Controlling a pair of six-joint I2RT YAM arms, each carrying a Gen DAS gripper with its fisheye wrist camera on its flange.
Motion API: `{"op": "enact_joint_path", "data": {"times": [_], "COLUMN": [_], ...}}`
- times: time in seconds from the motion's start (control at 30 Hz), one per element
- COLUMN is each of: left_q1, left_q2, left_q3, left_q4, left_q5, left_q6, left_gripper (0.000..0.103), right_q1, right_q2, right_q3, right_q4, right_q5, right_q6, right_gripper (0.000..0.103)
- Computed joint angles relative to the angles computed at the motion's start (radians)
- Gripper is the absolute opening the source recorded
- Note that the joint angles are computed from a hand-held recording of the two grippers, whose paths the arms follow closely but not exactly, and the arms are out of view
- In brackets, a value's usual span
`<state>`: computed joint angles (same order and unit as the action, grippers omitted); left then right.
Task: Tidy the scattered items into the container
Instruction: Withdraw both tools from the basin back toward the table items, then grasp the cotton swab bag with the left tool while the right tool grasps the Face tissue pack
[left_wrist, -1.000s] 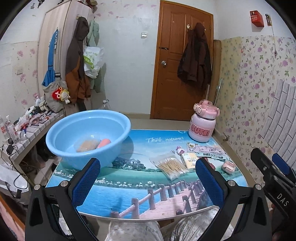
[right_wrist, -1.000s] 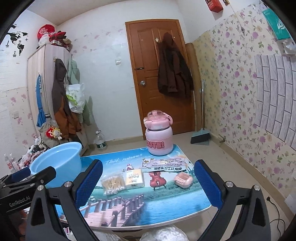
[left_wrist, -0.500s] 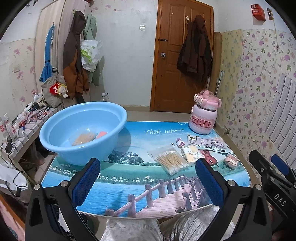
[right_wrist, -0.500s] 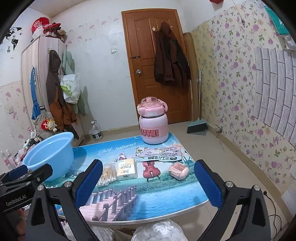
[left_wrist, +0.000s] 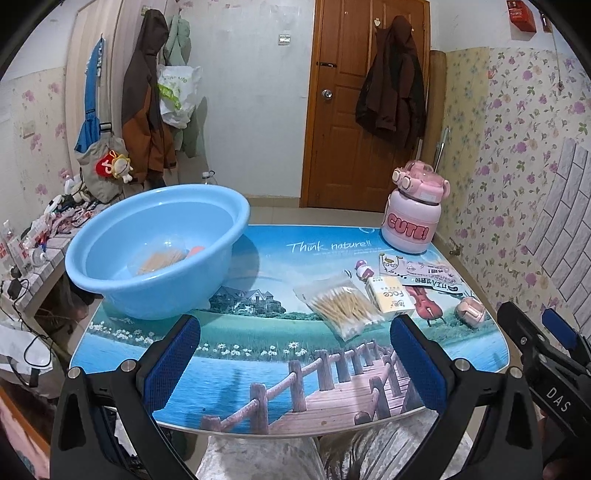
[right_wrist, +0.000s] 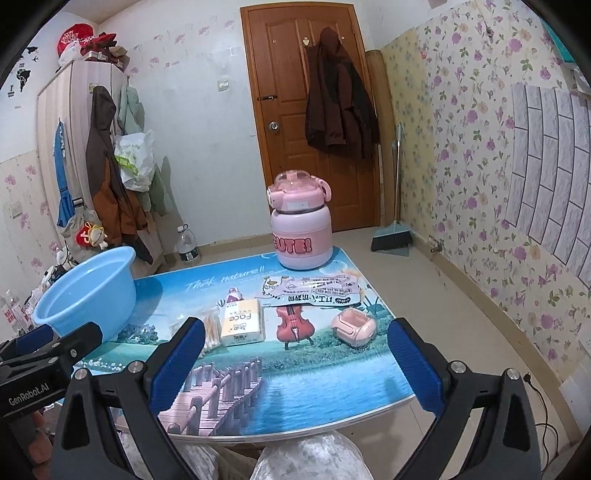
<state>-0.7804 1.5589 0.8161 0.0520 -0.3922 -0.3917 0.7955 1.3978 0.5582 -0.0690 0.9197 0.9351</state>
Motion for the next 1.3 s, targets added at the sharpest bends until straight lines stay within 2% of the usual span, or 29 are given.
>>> {"op": "enact_joint_path", "data": {"times": [0.33, 0.63, 0.77, 1.0, 1.1, 1.3], "left_q1": [0.03, 0.052, 0.059, 0.083, 0.092, 0.125], "left_q2": [0.071, 0.179, 0.236, 0.333, 0.37, 0.423], "left_q3": [0.026, 0.1, 0.143, 0.226, 0.259, 0.298], "left_q4": [0.006, -0.004, -0.017, -0.038, -0.047, -0.06], "left_q5": [0.046, 0.078, 0.093, 0.113, 0.118, 0.149], "left_q6": [-0.001, 0.005, 0.011, 0.021, 0.024, 0.02], "left_gripper": [0.103, 0.103, 0.103, 0.103, 0.103, 0.103], "right_q1": [-0.064, -0.152, -0.191, -0.245, -0.283, -0.363], "right_q2": [0.019, 0.094, 0.149, 0.243, 0.314, 0.425], "right_q3": [-0.026, -0.037, -0.025, 0.053, 0.131, 0.263], "right_q4": [0.043, 0.15, 0.219, 0.311, 0.3, 0.244], "right_q5": [-0.045, -0.134, -0.186, -0.253, -0.311, -0.465], "right_q6": [-0.028, -0.102, -0.171, -0.326, -0.391, -0.439], "right_gripper": [0.1, 0.1, 0.1, 0.1, 0.1, 0.099]}}
